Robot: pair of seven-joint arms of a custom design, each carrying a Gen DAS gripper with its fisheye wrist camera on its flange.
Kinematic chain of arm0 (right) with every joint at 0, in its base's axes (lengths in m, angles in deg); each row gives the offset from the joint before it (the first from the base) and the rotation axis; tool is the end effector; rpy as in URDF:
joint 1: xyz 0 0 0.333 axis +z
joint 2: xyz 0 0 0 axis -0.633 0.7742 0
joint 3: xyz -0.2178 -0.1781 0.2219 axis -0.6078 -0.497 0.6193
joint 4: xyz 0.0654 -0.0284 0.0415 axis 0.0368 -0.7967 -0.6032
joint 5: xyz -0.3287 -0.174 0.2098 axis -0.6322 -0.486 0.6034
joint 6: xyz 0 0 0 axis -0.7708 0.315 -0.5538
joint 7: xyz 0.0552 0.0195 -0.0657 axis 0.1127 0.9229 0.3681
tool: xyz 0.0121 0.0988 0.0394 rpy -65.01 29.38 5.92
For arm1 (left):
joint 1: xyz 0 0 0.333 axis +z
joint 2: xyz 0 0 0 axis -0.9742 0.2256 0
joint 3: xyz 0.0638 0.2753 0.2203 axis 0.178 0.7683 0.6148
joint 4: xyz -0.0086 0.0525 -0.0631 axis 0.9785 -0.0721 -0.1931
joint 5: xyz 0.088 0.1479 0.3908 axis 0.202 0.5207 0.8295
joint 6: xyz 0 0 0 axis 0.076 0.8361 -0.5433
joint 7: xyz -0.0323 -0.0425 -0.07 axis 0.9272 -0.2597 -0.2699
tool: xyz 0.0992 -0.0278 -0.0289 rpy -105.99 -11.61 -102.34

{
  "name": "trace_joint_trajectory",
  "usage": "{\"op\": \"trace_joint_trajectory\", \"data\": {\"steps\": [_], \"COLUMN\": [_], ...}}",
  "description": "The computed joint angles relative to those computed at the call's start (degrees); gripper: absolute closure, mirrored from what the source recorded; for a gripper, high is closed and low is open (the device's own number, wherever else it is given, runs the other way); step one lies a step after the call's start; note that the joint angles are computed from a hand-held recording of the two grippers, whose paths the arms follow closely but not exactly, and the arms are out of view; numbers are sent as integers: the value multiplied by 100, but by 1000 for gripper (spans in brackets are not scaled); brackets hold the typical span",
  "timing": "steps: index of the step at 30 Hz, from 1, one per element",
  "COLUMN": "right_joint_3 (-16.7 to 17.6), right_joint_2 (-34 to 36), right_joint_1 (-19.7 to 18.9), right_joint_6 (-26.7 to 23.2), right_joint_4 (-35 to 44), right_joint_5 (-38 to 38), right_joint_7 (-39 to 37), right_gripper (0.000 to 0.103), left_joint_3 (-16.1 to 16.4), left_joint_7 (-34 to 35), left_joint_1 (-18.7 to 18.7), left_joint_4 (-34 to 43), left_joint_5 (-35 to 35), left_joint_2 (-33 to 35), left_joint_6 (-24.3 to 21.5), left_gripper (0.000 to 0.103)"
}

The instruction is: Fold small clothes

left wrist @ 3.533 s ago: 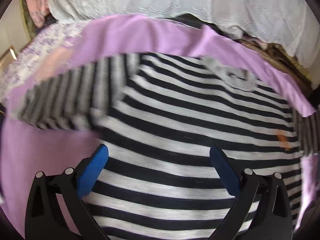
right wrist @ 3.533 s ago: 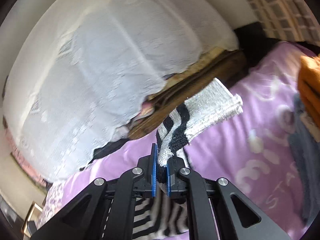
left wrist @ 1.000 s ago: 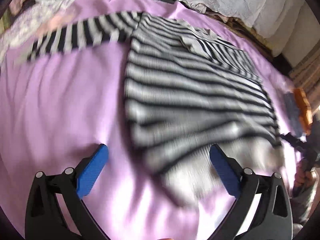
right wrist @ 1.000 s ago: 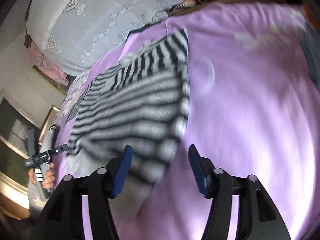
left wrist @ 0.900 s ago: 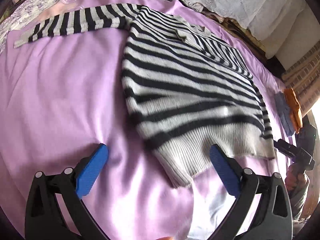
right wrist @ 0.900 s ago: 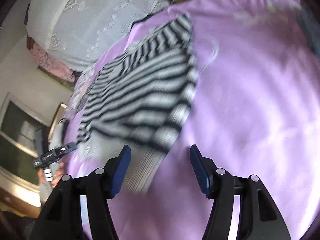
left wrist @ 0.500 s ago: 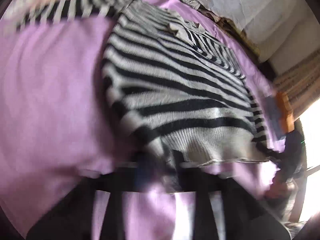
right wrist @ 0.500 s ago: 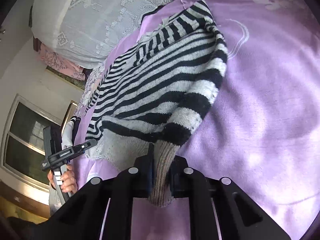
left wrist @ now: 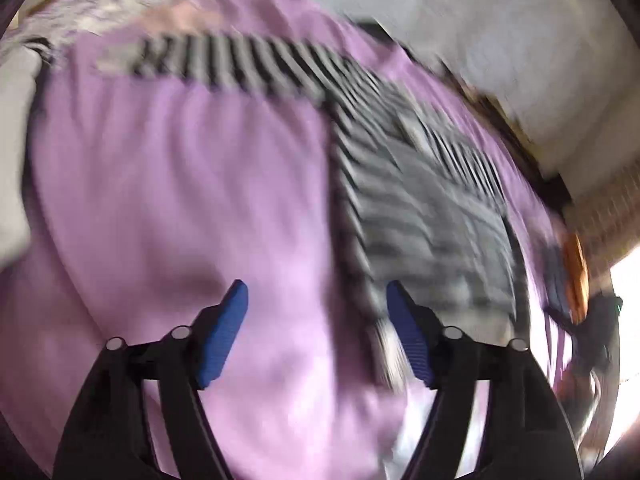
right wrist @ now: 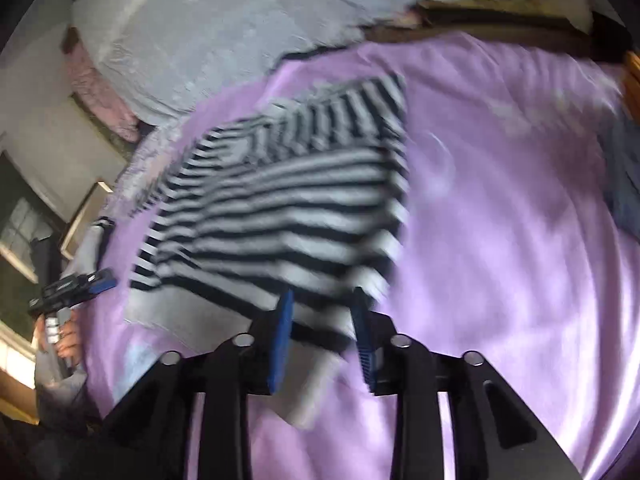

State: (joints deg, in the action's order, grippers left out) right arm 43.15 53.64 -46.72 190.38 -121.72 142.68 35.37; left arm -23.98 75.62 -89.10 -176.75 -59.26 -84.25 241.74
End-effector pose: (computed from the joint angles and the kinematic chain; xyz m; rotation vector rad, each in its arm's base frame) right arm 0.5789 -0.1031 0.4443 -2.0204 1.1137 0.0728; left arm 0.3636 -0.1697 0.4598 -2.4746 1.1660 -0.8924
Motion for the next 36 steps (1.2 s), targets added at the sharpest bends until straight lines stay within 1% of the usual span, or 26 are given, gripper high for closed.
{"op": "trace_joint_trajectory", "data": {"steps": [1,2,3,4,5,6,7,8,9,11,13,14,15,16,17,19,20,22,23,24,25,26,29,30,34,36], "right_joint_3": [53,135,248,325,381,512,467,475,433,364,375,387,378,367,391,444,472,497,555,577,600,626,663,675,760,809], "right_joint_2": [51,96,279,435,483,330,230,122,53,59,109,179,254,385,463,603,659,808,877,976,1079,1129,1477,1625,1983,2183], "right_joint_1": [48,137,278,410,545,481,615,675,650,610,645,662,642,595,567,528,526,473,513,504,487,471,444,413,275,162], "right_joint_6": [-103,-151,-205,-160,121,364,457,610,470,220,287,298,182,-45,-199,-279,-239,-202,-29,31,46,75,173,138,290,224], "right_joint_4": [41,33,116,169,39,-138,-231,-289,-236,0,338,568,742,984,1131,1380,1471,1686,1732,1837,1922,1934,2176,2315,2608,2804], "right_joint_5": [38,4,-258,-550,-607,-336,-466,-554,-311,82,324,466,571,739,928,1236,1291,1428,1494,1541,1560,1549,1254,1153,1000,975], "right_joint_7": [-54,-71,31,271,297,-78,-219,-211,-320,-356,-45,222,367,499,593,679,711,807,910,1076,1246,1325,1797,1996,2460,2725], "right_gripper": [47,43,38,36,35,26,18,18,18,18,18,17,15,14,14,12,12,12,12,12,12,12,12,12,12,12], "left_joint_3": [55,155,215,217,147,86,-64,-95,-126,-377,-620,-925,-1036,-947,-827,-646,-450,-281,-299,-347,-454,-552,-808,-887,-1000,-1024], "left_joint_7": [-34,-123,-251,-348,-605,-855,-1201,-1382,-1523,-1758,-1791,-1800,-1818,-1814,-1836,-1903,-1845,-1728,-1649,-1651,-1667,-1608,-1386,-1369,-1277,-1125], "left_joint_1": [139,364,613,781,1149,1466,1881,2096,2286,2820,3232,3595,3757,3718,3634,3524,3356,3146,3074,3074,3077,3008,2760,2689,2352,2162], "left_joint_4": [22,56,93,117,154,107,112,96,70,105,133,181,234,303,300,278,289,388,547,645,805,1053,1811,2035,2789,3137], "left_joint_5": [36,60,85,109,184,249,335,355,364,308,161,31,-11,-34,-32,-15,17,116,244,407,612,814,1410,1613,2143,2351], "left_joint_2": [69,235,434,550,745,832,1012,1126,1211,1408,1482,1499,1536,1587,1593,1622,1638,1590,1513,1452,1398,1386,1529,1597,1922,2140], "left_joint_6": [123,383,656,810,1048,1273,1585,1840,2099,2556,2711,2679,2610,2488,2435,2458,2412,2045,1563,1264,843,305,-891,-1161,-1767,-2069], "left_gripper": [34,34,34,34,34,34,34,34,34,34,35,41,47,62,73,83,84,87,89,89,90,91,92,92,93,93]}}
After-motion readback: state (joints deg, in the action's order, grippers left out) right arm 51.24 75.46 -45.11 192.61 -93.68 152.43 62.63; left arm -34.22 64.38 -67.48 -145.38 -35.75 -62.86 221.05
